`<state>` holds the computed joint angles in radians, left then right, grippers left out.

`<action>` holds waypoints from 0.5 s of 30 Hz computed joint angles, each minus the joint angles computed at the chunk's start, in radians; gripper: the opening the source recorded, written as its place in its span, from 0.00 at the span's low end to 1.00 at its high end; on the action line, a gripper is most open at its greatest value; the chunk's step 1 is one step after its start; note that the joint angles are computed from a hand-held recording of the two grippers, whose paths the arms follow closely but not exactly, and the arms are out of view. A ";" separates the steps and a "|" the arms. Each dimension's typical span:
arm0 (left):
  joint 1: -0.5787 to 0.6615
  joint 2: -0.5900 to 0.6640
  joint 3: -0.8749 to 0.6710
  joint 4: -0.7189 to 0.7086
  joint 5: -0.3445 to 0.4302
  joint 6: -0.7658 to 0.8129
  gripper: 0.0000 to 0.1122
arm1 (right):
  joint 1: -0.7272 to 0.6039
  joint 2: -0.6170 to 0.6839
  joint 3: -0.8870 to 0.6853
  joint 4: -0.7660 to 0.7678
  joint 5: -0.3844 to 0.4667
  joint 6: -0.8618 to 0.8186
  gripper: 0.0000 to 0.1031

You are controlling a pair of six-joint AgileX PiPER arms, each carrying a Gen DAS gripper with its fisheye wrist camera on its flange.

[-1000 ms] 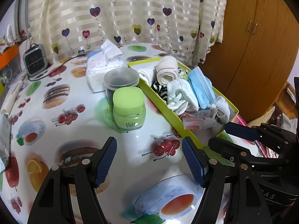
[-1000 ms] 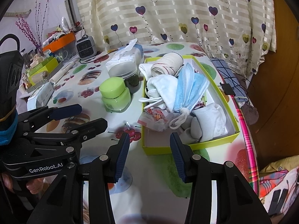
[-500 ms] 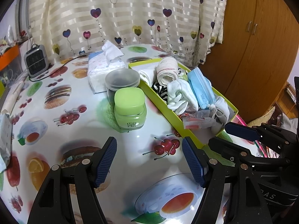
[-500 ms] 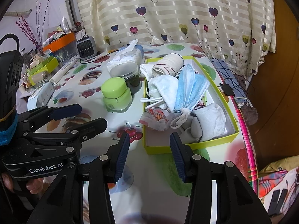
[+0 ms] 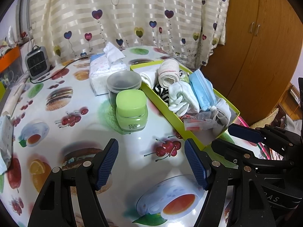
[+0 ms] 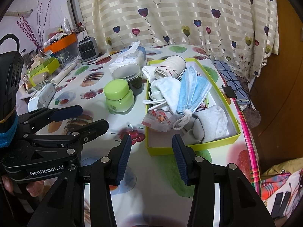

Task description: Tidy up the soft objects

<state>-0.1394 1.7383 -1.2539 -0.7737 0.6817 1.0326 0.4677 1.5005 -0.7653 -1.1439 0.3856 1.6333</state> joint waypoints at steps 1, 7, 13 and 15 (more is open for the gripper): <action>0.001 -0.003 0.000 0.003 0.003 -0.002 0.64 | 0.000 0.000 0.000 0.000 0.000 0.000 0.45; 0.013 -0.011 0.015 -0.008 0.005 0.019 0.64 | 0.003 -0.003 0.005 -0.004 0.002 0.006 0.45; 0.006 -0.008 0.009 -0.001 0.002 0.007 0.64 | 0.001 -0.003 -0.003 0.015 0.003 -0.016 0.45; 0.008 -0.009 0.011 -0.003 0.003 0.011 0.64 | 0.003 -0.004 -0.001 0.015 0.006 -0.015 0.45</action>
<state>-0.1309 1.7296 -1.2428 -0.7770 0.6848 1.0436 0.4708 1.4961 -0.7666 -1.1287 0.3914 1.6188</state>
